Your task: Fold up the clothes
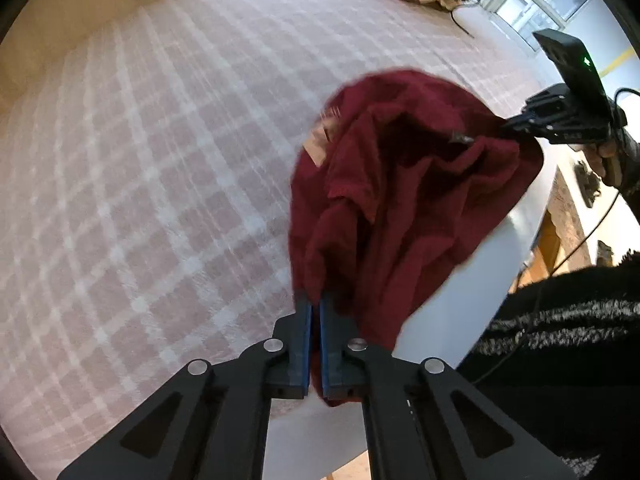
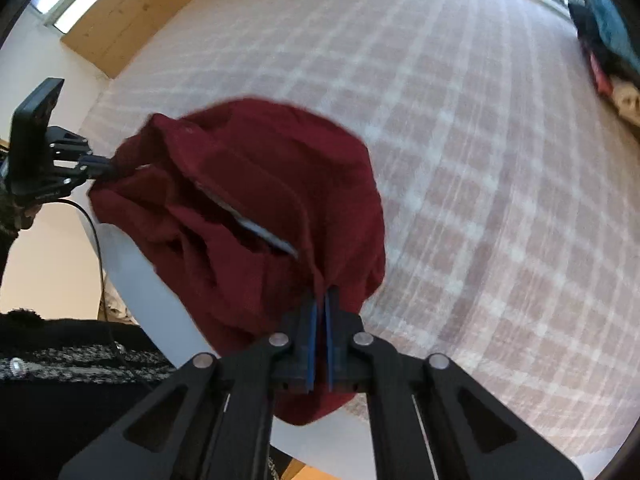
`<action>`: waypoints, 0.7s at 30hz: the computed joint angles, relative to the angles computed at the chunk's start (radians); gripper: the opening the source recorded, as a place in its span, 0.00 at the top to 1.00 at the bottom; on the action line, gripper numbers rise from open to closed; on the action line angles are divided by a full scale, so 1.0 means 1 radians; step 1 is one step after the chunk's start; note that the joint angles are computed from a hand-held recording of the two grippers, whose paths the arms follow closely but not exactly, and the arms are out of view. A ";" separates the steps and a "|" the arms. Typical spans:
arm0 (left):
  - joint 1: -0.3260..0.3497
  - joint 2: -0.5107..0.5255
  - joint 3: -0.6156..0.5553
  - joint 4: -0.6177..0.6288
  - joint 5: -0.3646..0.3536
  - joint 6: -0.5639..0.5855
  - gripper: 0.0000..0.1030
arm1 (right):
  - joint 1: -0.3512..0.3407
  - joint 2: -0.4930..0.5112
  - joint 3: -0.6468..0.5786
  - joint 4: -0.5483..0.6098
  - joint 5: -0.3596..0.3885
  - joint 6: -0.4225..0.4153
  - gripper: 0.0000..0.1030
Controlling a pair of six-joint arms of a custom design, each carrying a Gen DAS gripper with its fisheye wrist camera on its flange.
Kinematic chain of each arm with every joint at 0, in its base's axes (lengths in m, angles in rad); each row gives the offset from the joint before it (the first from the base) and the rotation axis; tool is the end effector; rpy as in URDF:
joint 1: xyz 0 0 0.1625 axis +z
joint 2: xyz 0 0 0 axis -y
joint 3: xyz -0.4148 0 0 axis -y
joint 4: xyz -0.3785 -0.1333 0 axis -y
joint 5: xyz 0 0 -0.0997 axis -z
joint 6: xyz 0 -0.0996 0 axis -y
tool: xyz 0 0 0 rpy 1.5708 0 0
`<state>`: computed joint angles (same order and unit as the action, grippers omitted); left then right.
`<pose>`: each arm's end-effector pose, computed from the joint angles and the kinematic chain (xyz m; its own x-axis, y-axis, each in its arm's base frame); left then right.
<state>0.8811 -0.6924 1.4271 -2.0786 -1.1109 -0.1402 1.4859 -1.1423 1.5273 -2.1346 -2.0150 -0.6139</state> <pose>-0.2940 -0.6354 0.0642 -0.7082 0.5358 -0.4597 0.5262 0.8347 0.1623 0.0361 -0.6426 0.3269 -0.7782 -0.4400 0.4481 -0.4463 0.8895 0.0982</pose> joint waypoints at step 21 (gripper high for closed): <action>0.003 0.028 -0.040 0.039 0.058 0.111 0.92 | -0.061 -0.090 0.061 -0.118 -0.142 0.158 0.91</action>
